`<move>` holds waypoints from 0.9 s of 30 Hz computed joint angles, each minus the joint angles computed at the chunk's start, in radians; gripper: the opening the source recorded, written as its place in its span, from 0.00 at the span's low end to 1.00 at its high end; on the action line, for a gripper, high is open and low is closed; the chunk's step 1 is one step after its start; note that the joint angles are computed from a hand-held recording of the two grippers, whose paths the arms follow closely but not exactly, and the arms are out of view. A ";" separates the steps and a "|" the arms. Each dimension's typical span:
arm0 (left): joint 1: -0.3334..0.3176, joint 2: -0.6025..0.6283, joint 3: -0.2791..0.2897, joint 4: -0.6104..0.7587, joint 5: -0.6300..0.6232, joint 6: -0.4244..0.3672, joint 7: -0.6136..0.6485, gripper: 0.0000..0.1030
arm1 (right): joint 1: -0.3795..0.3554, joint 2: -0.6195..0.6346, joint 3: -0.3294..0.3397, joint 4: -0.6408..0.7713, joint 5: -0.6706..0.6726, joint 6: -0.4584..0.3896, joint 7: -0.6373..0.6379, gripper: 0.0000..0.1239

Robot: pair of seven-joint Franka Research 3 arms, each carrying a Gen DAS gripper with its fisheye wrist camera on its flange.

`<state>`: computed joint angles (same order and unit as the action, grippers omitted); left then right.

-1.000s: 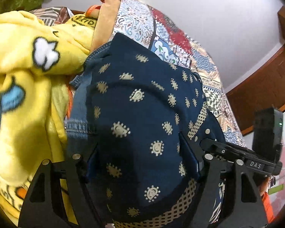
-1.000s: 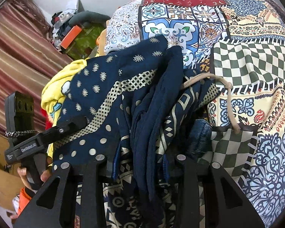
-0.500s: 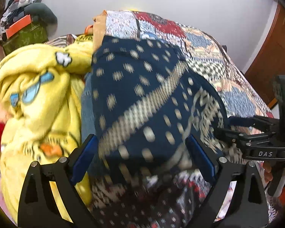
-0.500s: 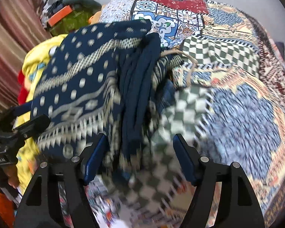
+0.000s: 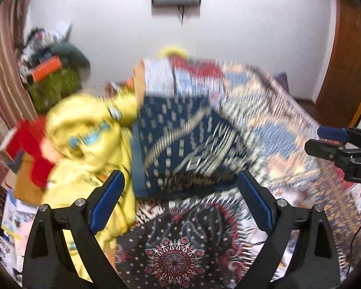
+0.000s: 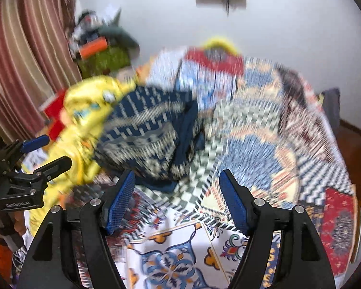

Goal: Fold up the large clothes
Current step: 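Release the folded hoodie on the bed and raise both tools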

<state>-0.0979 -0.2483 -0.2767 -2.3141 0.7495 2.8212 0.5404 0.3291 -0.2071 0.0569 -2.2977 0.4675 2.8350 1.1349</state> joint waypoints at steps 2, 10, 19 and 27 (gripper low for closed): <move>0.009 -0.080 -0.015 -0.024 0.033 0.014 -0.042 0.93 | 0.030 -0.072 -0.011 -0.035 0.055 0.037 -0.037 0.56; 0.084 -0.407 -0.126 -0.105 0.076 0.082 -0.184 0.93 | 0.194 -0.376 -0.061 -0.212 0.162 0.246 -0.125 0.56; 0.172 -0.682 -0.278 -0.178 0.047 0.077 -0.250 0.93 | 0.269 -0.573 -0.029 -0.374 0.095 0.427 -0.051 0.56; 0.191 -0.743 -0.330 -0.207 0.012 0.052 -0.280 0.99 | 0.170 -0.555 0.059 -0.401 0.016 0.496 0.068 0.70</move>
